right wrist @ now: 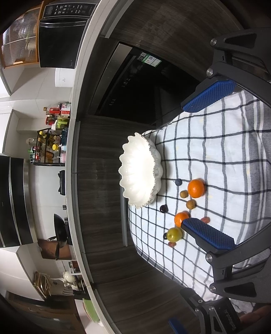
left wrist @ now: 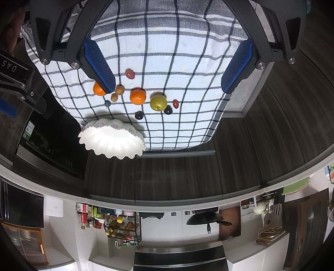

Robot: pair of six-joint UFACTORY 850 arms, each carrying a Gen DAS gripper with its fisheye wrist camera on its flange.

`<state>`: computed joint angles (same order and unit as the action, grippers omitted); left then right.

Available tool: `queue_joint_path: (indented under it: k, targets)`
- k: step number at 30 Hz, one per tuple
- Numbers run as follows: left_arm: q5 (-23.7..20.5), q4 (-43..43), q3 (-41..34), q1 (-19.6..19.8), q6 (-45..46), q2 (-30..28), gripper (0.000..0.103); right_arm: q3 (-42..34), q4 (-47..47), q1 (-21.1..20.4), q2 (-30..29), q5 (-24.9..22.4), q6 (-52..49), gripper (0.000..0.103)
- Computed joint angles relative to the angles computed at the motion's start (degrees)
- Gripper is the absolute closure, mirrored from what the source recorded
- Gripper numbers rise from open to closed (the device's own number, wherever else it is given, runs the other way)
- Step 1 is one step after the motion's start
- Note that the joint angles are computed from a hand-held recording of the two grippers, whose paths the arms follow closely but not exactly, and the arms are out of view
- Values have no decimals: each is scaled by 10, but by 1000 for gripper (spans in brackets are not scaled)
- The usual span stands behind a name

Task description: Organize fruits

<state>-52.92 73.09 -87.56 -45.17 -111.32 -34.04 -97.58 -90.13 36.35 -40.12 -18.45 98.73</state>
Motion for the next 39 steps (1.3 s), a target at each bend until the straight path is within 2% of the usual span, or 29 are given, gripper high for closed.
queue_joint_path:
  k: [9,28,39]
  targets:
    - [1,3,-1,1,0,0,0,4,-21,-1,3,0,21,1]
    - [-5,7,3,0,-3,4,0,-2,15,-1,-2,4,-12,1]
    - [-9,13,9,-2,-12,9,0,1,-3,1,0,4,5,1]
